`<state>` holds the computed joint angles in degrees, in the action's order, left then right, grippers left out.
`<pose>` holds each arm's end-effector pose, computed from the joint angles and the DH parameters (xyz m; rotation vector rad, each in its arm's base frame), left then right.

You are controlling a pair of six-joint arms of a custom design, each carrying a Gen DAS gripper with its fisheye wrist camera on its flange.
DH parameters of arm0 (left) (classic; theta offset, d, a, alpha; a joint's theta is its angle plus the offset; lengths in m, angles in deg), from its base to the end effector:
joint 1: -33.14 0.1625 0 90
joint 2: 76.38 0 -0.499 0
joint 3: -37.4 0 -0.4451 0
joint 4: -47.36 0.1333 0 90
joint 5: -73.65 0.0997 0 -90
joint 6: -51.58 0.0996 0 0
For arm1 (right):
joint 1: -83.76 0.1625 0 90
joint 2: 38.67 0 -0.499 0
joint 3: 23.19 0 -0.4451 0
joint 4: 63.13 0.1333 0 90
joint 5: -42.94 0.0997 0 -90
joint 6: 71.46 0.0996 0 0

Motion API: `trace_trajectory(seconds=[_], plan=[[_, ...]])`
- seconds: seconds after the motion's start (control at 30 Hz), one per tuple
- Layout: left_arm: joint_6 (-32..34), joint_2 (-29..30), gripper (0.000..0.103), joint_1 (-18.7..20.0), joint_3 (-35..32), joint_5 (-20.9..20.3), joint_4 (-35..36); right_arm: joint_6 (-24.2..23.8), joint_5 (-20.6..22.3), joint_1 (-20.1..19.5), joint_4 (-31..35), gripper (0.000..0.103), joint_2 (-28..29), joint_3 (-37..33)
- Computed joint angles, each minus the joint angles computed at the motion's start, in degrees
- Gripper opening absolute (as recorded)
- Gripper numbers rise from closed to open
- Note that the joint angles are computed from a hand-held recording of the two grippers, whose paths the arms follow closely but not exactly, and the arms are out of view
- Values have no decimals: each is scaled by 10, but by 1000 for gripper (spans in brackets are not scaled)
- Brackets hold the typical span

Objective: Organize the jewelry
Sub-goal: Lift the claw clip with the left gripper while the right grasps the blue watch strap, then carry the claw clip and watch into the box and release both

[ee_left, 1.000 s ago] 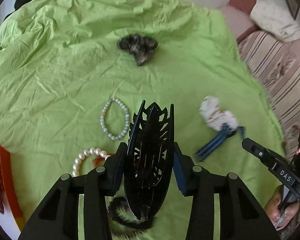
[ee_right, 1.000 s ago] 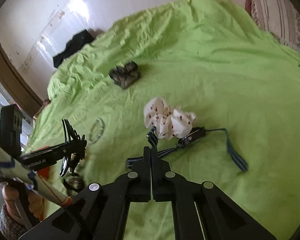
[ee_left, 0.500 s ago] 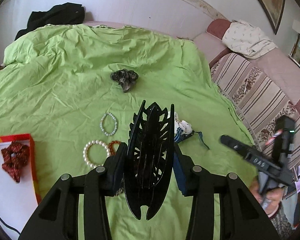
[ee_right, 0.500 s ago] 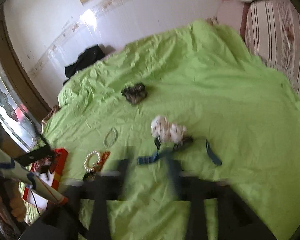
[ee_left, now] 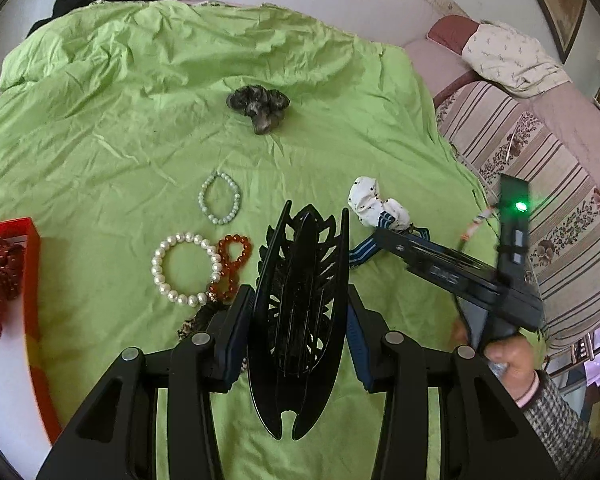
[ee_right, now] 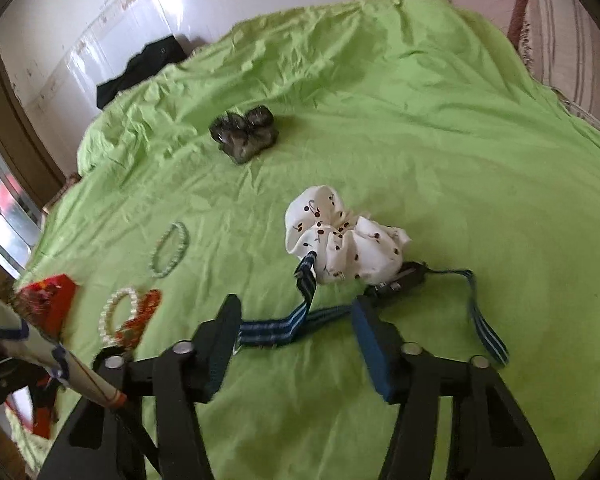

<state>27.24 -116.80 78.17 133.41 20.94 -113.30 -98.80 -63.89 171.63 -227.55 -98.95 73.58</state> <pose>-0.3919 -0.6663 0.0682 0.3568 2.6183 -0.7937 0.0768 -0.7458 0.3173 0.4373 -2.5597 0.7643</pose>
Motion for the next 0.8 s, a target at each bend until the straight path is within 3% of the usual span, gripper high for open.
trace_trajectory(seconds=[0.03,0.07,0.1,0.43,0.8], plan=[[1,2,42,3,-1,-3,-1,1,-6,0,5,31,6,-6],[1,2,42,4,-1,-4,-2,5,-9,-1,16,6,10,-12],[0,2,42,5,0,-6,-2,12,-8,-2,27,3,10,-16],[-17,-42,43,-26,50,25,-26,30,41,19,8,2,-78,34],[-94,-150,43,-83,147,129,-16,21,76,72,-12,2,-162,82]])
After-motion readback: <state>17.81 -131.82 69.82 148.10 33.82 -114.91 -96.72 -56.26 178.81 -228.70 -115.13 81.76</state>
